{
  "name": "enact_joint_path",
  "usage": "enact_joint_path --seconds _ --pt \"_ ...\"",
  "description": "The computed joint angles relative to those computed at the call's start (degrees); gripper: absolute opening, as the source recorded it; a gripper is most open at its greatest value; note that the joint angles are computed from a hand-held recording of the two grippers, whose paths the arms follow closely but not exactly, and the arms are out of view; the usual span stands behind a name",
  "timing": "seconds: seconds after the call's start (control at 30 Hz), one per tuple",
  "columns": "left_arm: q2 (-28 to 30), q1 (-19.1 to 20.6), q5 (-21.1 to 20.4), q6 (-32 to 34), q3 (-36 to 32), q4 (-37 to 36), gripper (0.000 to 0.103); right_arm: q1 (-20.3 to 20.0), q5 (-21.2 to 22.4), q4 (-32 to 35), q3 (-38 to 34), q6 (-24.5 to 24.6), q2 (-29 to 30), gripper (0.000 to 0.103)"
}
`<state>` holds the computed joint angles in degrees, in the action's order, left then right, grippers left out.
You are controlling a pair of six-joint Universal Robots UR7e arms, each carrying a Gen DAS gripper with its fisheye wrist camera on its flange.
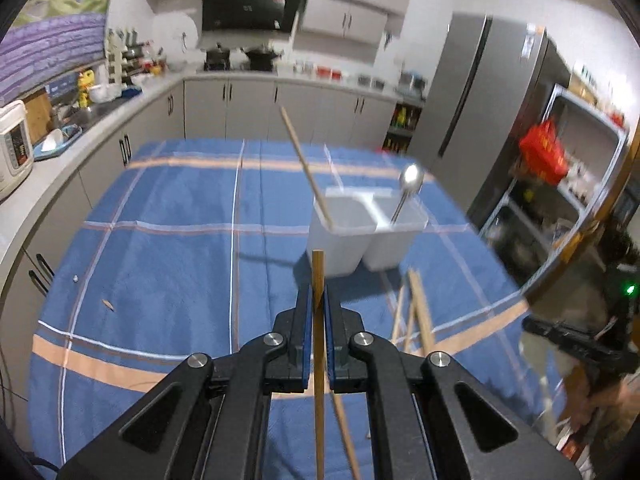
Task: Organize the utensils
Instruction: 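Lift the chopstick and white spoon and lower both into the caddy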
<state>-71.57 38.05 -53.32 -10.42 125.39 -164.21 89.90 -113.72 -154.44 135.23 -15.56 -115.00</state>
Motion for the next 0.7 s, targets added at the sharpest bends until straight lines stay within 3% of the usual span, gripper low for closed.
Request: enact_joint_path --seconds 0.17,0.4,0.57,0.7 --pt "-0.53 -1.33 -1.08 1.77 -2.61 -4.22 0.005 4.87 -3.09 -7.50 -4.05 0.49 5.72 0.004" --pt "8.68 -0.18 -2.55 9.25 -14.66 -11.54 0.005 10.97 -5.92 -22.27 -15.84 -2.65 22.03 0.004" --pt "15.82 1.08 -3.50 16.12 -23.75 -14.32 0.005 12.28 -7.91 -32.41 -25.01 -7.74 34.20 0.004" --pt "21.15 2.81 -4.08 19.51 -30.29 -14.55 0.005 12.05 -10.41 -42.57 -32.27 -14.68 43.85 0.004"
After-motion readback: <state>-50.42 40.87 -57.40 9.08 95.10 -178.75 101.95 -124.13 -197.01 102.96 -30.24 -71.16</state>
